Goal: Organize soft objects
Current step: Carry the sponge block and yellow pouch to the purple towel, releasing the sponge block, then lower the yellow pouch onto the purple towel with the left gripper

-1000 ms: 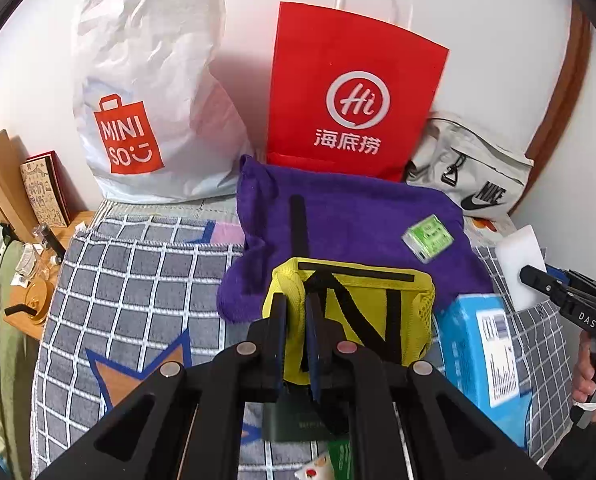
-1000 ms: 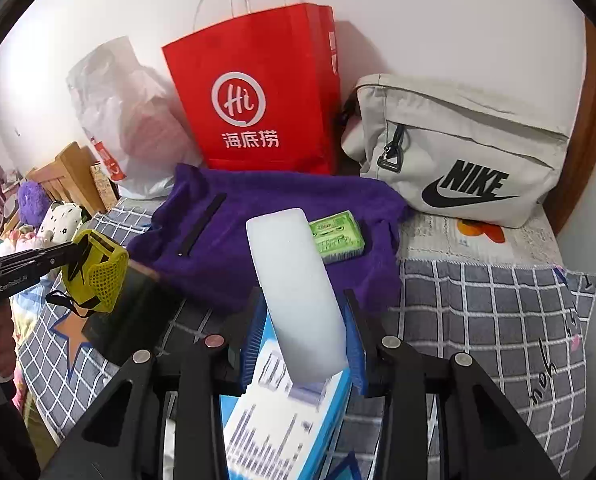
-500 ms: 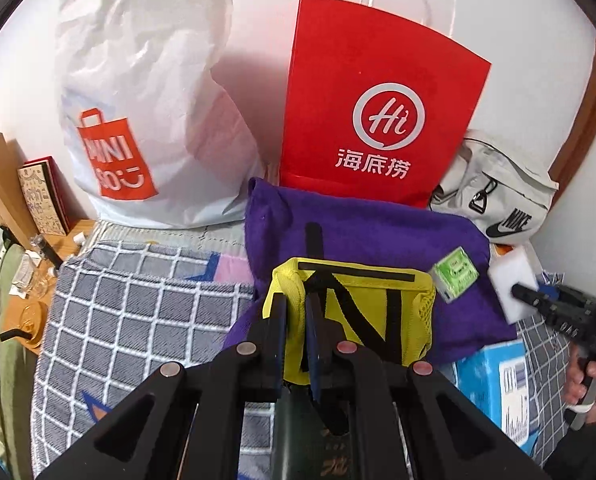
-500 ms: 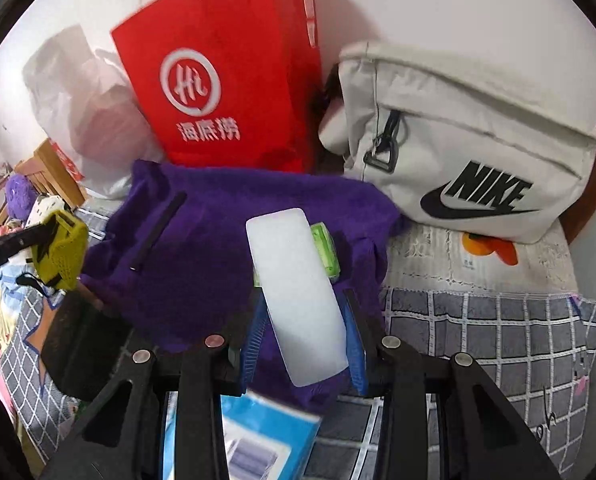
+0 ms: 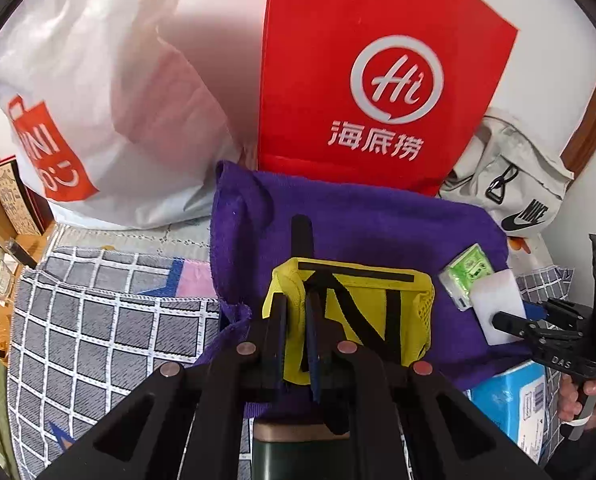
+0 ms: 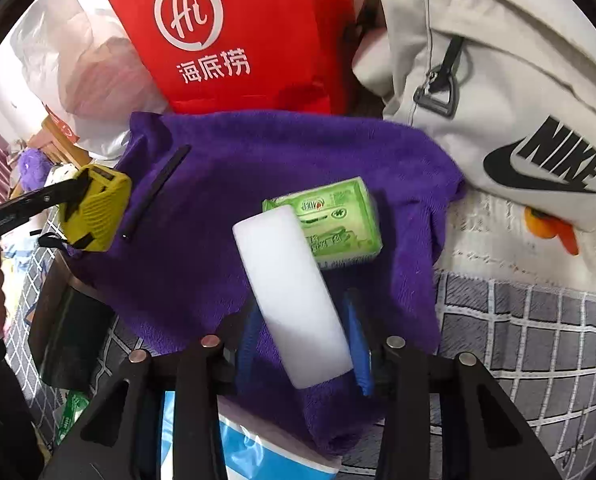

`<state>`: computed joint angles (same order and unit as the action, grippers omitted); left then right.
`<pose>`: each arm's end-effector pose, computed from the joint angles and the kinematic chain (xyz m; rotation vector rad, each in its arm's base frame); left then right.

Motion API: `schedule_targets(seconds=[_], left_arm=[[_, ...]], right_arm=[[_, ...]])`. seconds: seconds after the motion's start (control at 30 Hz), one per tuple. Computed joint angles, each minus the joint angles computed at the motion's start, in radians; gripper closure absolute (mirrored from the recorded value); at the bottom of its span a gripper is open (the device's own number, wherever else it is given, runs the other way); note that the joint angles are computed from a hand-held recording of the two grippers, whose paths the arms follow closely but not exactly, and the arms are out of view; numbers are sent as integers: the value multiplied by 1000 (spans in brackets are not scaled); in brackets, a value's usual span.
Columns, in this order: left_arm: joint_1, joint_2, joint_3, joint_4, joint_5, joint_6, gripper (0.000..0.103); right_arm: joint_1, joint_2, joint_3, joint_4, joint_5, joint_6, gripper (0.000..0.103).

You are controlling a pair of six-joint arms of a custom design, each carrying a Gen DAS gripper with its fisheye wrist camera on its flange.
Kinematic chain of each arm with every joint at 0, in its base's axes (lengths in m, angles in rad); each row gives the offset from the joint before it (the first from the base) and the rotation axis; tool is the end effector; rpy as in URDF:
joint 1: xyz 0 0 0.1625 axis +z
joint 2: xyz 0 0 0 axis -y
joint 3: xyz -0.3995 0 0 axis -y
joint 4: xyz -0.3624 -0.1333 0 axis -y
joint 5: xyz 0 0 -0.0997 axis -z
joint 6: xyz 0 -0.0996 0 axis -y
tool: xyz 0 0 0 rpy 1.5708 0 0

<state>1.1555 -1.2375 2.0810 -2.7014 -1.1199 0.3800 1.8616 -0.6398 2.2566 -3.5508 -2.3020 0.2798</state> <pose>-0.0371 -0.5221 0.2116 0.9523 2.4957 -0.3967 0.1854 -0.3864 0.0051 -0.1588 -2.4515 0.6958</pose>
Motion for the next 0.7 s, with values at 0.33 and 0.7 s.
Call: schedule_targets(seconds=[0.33, 0.7], left_arm=[[11, 81, -40, 15, 52, -2, 93], [15, 105, -49, 59, 94, -22, 90]], right_arm=[[30, 18, 13, -84, -31, -50, 33], [77, 6, 20, -142, -84, -46, 31]])
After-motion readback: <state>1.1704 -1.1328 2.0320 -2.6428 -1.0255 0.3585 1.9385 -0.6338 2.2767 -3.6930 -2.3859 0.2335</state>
